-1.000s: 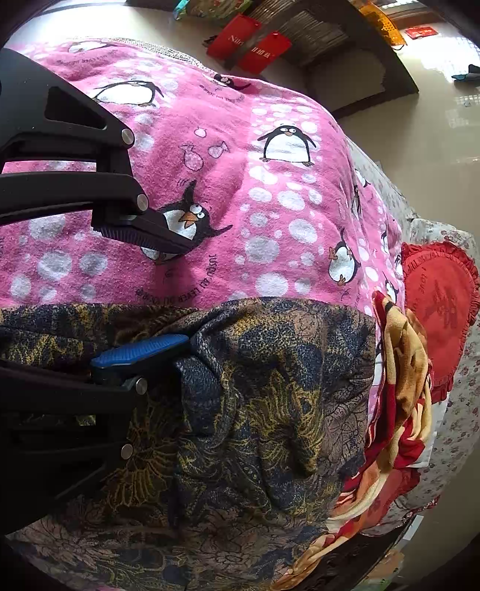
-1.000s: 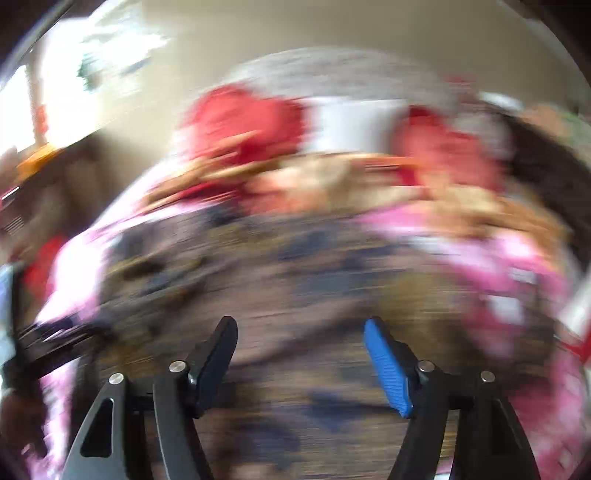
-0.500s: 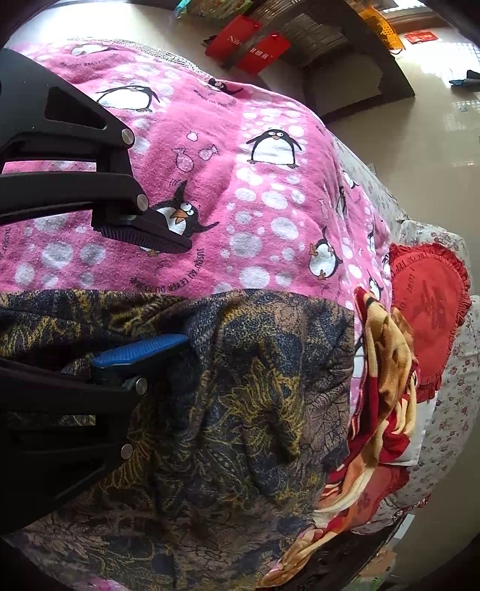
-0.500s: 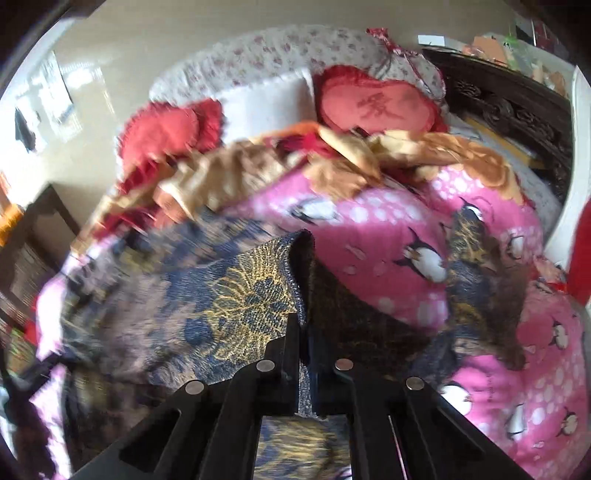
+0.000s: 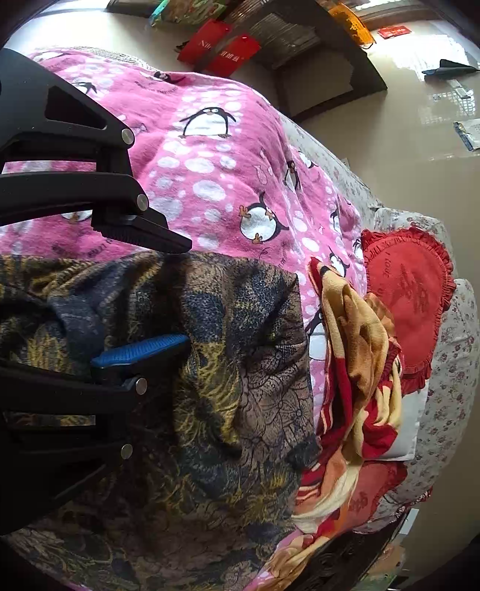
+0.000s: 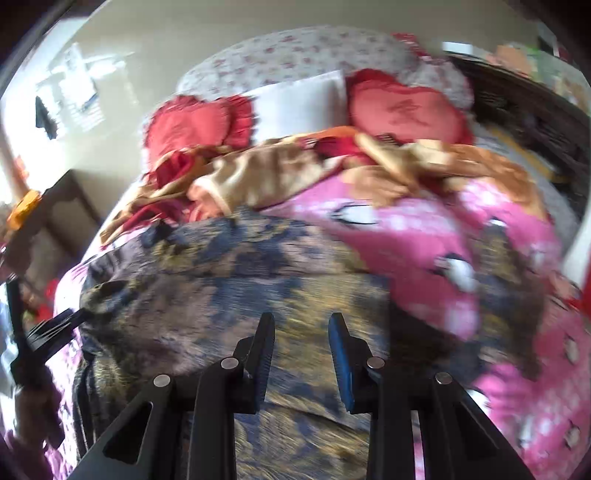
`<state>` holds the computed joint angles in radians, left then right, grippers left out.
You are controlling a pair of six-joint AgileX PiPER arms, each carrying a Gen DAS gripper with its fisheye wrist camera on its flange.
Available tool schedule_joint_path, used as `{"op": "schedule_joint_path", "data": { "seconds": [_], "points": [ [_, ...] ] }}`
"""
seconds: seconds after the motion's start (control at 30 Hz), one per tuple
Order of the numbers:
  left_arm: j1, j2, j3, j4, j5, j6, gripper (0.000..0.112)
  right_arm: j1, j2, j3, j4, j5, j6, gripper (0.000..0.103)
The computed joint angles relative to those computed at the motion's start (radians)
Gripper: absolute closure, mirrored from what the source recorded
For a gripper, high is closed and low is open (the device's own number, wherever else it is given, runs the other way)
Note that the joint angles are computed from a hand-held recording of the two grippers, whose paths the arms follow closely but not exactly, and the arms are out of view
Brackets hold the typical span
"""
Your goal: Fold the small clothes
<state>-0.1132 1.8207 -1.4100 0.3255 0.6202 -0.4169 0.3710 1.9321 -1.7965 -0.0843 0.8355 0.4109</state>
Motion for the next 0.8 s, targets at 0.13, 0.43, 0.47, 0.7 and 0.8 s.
{"op": "schedule_joint_path", "data": {
  "seconds": [0.13, 0.43, 0.47, 0.7, 0.8],
  "points": [
    [0.001, 0.045, -0.047, 0.014, 0.004, -0.032, 0.054, 0.008, 0.153, -0.139, -0.01, 0.057, 0.003, 0.075],
    [0.016, -0.024, 0.002, -0.044, 0.019, 0.012, 0.048, -0.041, -0.036, 0.094, -0.019, -0.052, 0.025, 0.055],
    [0.013, -0.048, 0.028, -0.048, 0.007, 0.013, 0.048, -0.054, -0.077, 0.14, -0.066, -0.055, 0.056, 0.055],
    [-0.042, -0.172, 0.156, -0.086, -0.013, 0.028, 0.048, -0.198, -0.25, 0.38, -0.254, -0.066, 0.221, 0.036],
    [-0.073, -0.203, 0.19, -0.098, -0.01, 0.021, 0.048, -0.32, -0.309, 0.484, -0.079, -0.151, 0.199, 0.036]
  ]
}}
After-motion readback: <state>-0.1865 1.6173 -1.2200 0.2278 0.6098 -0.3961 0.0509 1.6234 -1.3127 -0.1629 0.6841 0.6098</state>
